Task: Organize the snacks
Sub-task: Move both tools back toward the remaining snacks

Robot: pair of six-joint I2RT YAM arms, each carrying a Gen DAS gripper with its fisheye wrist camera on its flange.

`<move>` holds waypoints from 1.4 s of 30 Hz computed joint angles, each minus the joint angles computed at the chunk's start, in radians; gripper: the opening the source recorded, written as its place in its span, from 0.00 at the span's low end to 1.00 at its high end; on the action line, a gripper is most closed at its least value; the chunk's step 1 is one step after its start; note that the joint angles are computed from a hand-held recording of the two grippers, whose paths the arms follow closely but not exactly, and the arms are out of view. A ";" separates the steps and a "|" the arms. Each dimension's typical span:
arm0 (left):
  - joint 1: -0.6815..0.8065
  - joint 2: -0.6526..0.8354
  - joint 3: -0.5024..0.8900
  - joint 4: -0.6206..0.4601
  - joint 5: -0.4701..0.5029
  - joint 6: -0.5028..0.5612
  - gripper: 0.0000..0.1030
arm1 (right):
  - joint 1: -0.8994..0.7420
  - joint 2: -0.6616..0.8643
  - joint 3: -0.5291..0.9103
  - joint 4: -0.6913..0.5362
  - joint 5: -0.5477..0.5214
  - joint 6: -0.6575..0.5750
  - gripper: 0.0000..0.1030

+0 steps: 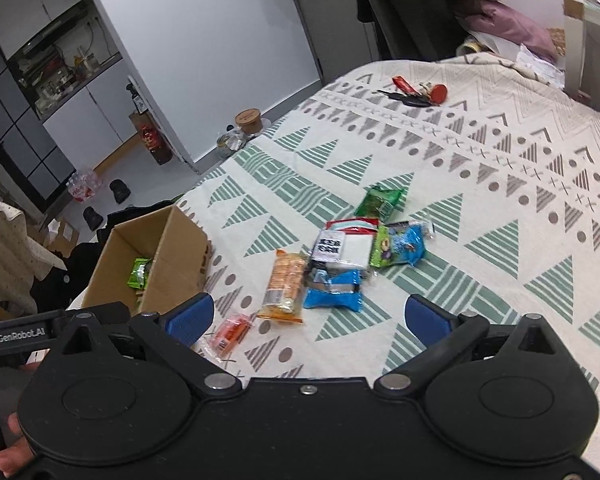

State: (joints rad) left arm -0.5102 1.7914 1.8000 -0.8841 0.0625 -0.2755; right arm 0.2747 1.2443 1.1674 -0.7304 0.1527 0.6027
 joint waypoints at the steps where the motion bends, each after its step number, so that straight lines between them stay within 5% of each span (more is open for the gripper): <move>1: -0.008 0.000 -0.005 0.008 -0.006 0.007 0.99 | -0.008 -0.008 -0.019 0.013 -0.011 0.005 1.00; 9: -0.061 0.031 -0.025 0.050 -0.021 0.029 0.95 | -0.086 -0.027 -0.112 0.075 -0.092 0.030 0.90; 16: -0.094 0.099 -0.006 0.061 -0.015 0.045 0.66 | -0.144 -0.003 -0.143 0.120 -0.174 0.015 0.74; 21: -0.104 0.175 0.043 0.048 -0.016 0.042 0.54 | -0.177 0.025 -0.153 0.152 -0.234 0.006 0.61; 27: -0.117 0.262 0.109 0.044 -0.057 0.044 0.50 | -0.217 0.088 -0.155 0.185 -0.296 -0.006 0.50; 42: -0.125 0.400 0.186 0.028 -0.130 0.039 0.45 | -0.258 0.231 -0.137 0.253 -0.369 -0.043 0.49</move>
State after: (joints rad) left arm -0.6356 2.1917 1.9863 -0.8560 -0.0671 -0.2365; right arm 0.0167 1.4751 1.0308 -0.4778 -0.2165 0.5593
